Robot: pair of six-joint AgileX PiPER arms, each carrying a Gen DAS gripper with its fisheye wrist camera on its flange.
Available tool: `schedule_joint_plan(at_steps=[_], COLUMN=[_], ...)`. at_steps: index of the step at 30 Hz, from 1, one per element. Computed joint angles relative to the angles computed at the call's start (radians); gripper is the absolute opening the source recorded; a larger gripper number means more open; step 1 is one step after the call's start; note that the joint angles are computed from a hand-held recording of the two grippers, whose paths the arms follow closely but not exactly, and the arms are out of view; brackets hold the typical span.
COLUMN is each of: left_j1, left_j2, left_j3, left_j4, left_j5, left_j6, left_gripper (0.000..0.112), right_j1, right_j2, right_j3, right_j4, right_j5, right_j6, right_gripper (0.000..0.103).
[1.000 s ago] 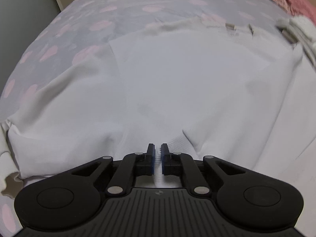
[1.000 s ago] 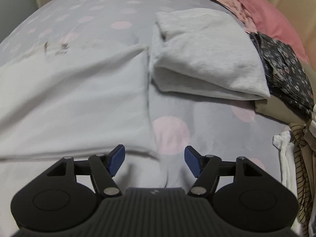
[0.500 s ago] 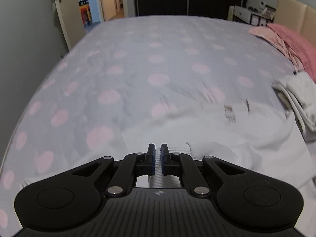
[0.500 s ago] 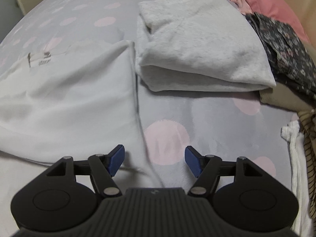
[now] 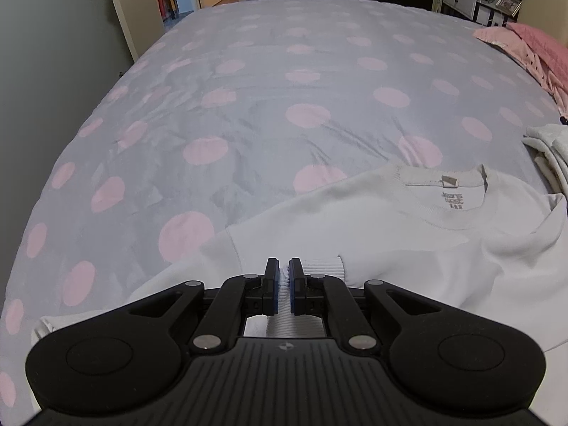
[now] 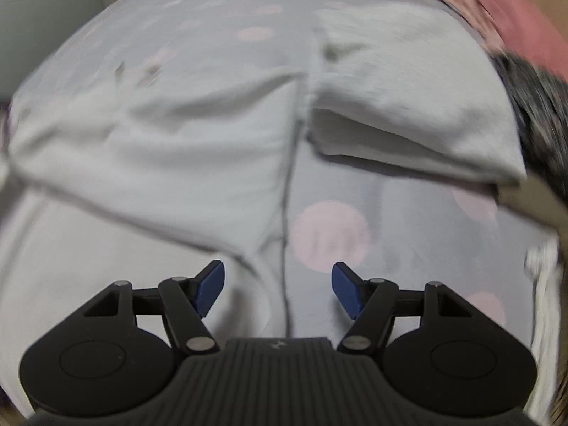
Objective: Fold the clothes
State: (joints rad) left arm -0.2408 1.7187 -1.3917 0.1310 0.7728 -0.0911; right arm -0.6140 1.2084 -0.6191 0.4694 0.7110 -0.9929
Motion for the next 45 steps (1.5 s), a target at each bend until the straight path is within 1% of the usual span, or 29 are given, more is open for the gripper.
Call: schedule_joint_plan(at_steps=[1,3,4,5,8,10,11,12,13,14,16,17,18,19,22,23,25,26,28,30,33,34,36,37,38,39,41,43,45], left_j1=[-0.001,-0.006,-0.009,-0.014,-0.027,-0.031,-0.032,-0.034,-0.04,-0.046,-0.059,-0.065,-0.072,-0.088,-0.112,-0.111,-0.099,-0.085,-0.075,-0.063,-0.032,-0.022,-0.004,0.005,0.015,0.025,0.045,0.057,0.064], left_j2=[0.002,0.008,0.009,0.011,0.015,0.017,0.017,0.018,0.019,0.019,0.02,0.021,0.022,0.031,0.084,0.101,0.114,0.113,0.098,0.09,0.086,0.084,0.08,0.078,0.074,0.071,0.067,0.073,0.083], left_j3=[-0.003,-0.018,-0.023,-0.026,-0.034,-0.038,-0.041,-0.043,-0.046,-0.048,-0.053,-0.056,-0.059,-0.06,-0.085,-0.086,-0.058,-0.036,0.013,0.037,0.056,0.062,0.075,0.081,0.096,0.105,0.122,0.13,0.135], left_j4=[0.003,0.011,0.016,0.022,0.036,0.036,0.035,0.034,0.026,0.017,0.0,-0.009,-0.016,0.007,0.061,0.077,0.084,0.059,0.056,0.036,-0.027,-0.054,-0.102,-0.12,-0.15,-0.179,-0.239,-0.278,-0.304], left_j5=[0.003,0.016,0.021,0.023,0.028,0.03,0.032,0.033,0.032,0.032,0.031,0.03,0.03,0.035,0.087,0.099,0.094,0.071,0.025,0.005,-0.022,-0.034,-0.056,-0.066,-0.09,-0.099,-0.115,-0.121,-0.126], left_j6=[-0.004,-0.018,-0.026,-0.033,-0.05,-0.055,-0.057,-0.058,-0.05,-0.042,-0.026,-0.017,-0.01,-0.02,-0.061,-0.07,-0.074,-0.037,-0.029,-0.011,0.035,0.061,0.112,0.133,0.161,0.187,0.242,0.274,0.295], left_gripper=[0.004,0.004,0.004,0.004,0.004,0.004,0.004,0.004,0.004,0.004,0.004,0.004,0.004,0.004,0.004,0.004,0.004,0.004,0.004,0.004,0.004,0.005,0.007,0.008,0.008,0.008,0.009,0.012,0.012], right_j1=[0.045,0.139,0.174,0.192,0.205,0.208,0.205,0.201,0.193,0.183,0.165,0.143,0.111,0.096,0.142,0.151,0.145,0.142,0.111,0.09,0.056,0.043,0.017,0.025,0.044,0.069,0.135,0.202,0.256], right_j2=[-0.009,-0.001,0.009,0.018,0.038,0.033,0.029,0.027,0.02,0.011,-0.002,0.007,0.026,0.05,0.112,0.132,0.157,0.171,0.171,0.128,0.055,0.051,0.069,0.097,0.129,0.16,0.235,0.324,0.417], right_j3=[0.035,0.096,0.121,0.137,0.166,0.183,0.184,0.18,0.177,0.173,0.164,0.15,0.129,0.114,0.111,0.098,0.064,0.047,-0.007,-0.044,-0.099,-0.127,-0.187,-0.229,-0.271,-0.307,-0.384,-0.482,-0.586], right_j4=[-0.018,-0.068,-0.085,-0.083,0.003,0.057,0.058,0.04,0.012,-0.026,-0.124,-0.134,-0.111,-0.129,-0.34,-0.374,-0.353,-0.344,-0.289,-0.294,-0.267,-0.229,-0.126,-0.09,-0.074,-0.07,-0.083,-0.107,-0.135], right_j5=[-0.061,-0.21,-0.28,-0.323,-0.399,-0.429,-0.427,-0.418,-0.423,-0.437,-0.466,-0.457,-0.429,-0.417,-0.437,-0.422,-0.375,-0.351,-0.247,-0.159,-0.058,-0.036,0.005,0.026,0.035,0.031,0.0,-0.013,-0.007], right_j6=[0.0,0.05,0.078,0.078,-0.02,-0.096,-0.106,-0.092,-0.047,0.025,0.189,0.224,0.218,0.242,0.441,0.473,0.447,0.435,0.372,0.378,0.347,0.322,0.258,0.257,0.279,0.31,0.398,0.506,0.603], right_gripper=[0.066,0.049,0.046,0.045,0.045,0.044,0.031,0.016,0.014,0.012,0.011,0.011,0.011,0.011,0.011,0.011,0.012,0.013,0.018,0.036,0.038,0.038,0.038,0.038,0.038,0.038,0.037,0.037,0.037])
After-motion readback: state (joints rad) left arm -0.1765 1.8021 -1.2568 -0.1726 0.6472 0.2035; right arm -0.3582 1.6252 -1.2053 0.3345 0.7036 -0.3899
